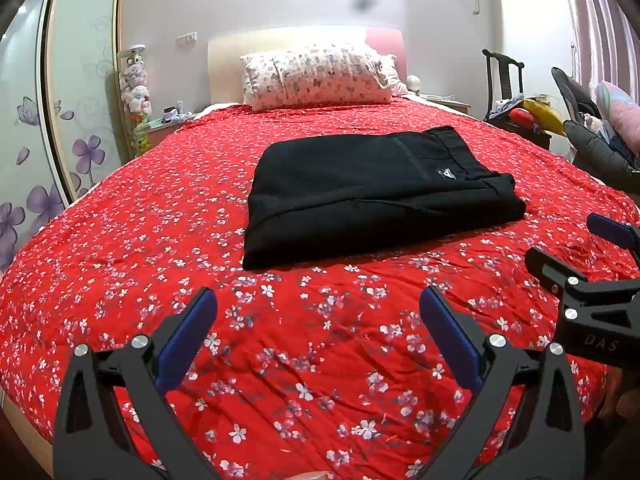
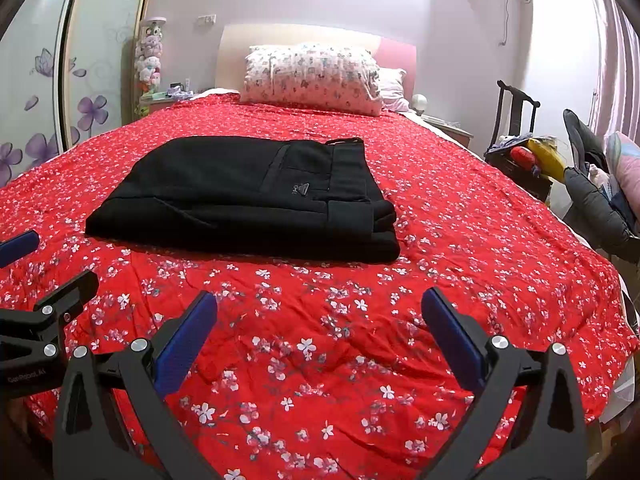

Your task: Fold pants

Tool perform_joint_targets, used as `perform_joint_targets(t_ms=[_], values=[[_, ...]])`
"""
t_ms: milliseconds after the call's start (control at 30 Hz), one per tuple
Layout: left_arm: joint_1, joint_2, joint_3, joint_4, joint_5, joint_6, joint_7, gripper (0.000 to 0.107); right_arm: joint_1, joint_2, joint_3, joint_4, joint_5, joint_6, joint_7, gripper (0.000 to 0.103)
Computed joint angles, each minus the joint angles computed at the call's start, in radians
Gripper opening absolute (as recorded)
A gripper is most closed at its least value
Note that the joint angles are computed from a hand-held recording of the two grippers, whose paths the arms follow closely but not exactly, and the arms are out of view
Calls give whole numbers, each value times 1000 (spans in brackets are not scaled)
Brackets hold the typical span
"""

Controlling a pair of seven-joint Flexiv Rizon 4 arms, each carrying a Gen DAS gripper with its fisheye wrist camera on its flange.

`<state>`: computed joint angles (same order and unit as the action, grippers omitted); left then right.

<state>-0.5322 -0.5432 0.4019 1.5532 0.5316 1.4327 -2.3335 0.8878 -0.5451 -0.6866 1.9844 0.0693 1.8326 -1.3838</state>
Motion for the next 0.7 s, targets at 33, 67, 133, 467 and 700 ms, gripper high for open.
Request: perform_joint_targets(t_ms=[33, 67, 133, 467, 700], values=[[1, 0, -1, 1, 1, 0, 0, 101, -3, 0, 3, -1, -1, -1, 0, 102], [1, 0, -2, 0, 0, -1, 1, 101, -2, -1, 2, 0, 0, 0, 0, 102], [5, 1, -5, 1, 0, 1, 3, 101, -4, -1, 5, 0, -1, 0, 1, 102], [-12, -1, 17, -2, 19, 6, -9, 101, -12, -1, 11, -3, -3, -3, 1, 102], [11, 4, -9, 3, 11, 4, 22, 101, -11, 1, 10, 0, -6, -3, 5, 102]])
